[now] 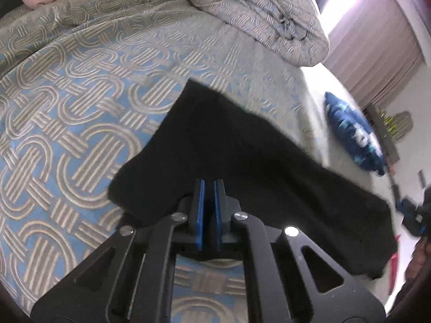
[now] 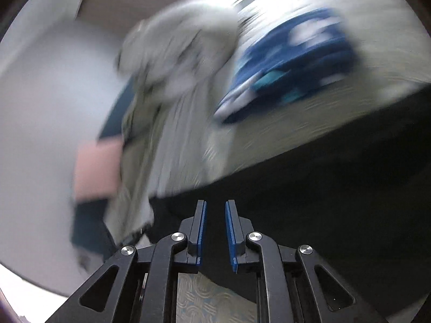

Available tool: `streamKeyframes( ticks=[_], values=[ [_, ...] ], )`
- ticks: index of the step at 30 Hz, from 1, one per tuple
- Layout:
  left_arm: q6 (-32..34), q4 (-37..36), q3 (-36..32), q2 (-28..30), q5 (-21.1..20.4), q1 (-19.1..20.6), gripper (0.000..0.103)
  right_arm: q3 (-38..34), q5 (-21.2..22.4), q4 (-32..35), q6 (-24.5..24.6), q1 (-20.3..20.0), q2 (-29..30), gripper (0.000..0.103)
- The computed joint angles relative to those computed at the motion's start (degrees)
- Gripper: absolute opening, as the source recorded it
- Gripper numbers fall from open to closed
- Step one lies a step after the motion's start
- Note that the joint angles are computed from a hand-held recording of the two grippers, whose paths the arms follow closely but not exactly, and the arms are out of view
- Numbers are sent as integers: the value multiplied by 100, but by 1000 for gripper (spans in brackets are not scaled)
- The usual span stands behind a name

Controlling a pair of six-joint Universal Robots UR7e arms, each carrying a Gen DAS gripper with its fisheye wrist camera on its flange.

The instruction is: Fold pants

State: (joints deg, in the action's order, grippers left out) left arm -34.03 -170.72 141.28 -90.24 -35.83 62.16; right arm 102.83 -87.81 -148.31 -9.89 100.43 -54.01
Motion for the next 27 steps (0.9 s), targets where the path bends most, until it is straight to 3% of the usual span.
streamKeyframes(
  ticks=[2, 8, 13, 15, 19, 25, 27],
  values=[
    [-57, -109, 90, 52, 213, 32, 7, -242, -30, 104, -15, 263, 557, 14],
    [544, -1351, 392, 269, 196, 60, 6, -1298, -279, 476, 186, 771, 2117, 14],
    [772, -2213, 524, 223, -590, 413, 5, -1674, -1070, 68, 235, 1014, 2791, 14],
    [773, -2249, 522, 248, -614, 420, 5, -1752, -1302, -84, 466, 961, 2909, 12],
    [703, -1969, 473, 308, -276, 259, 5, -1921, -1213, -320, 802, 827, 3053, 1],
    [686, -1885, 456, 315, -201, 230, 5, -2249, -1618, -123, 730, 975, 3225, 1],
    [688, -1842, 449, 315, -163, 231, 5, -2130, -1396, -95, 959, 923, 3067, 5]
  ],
)
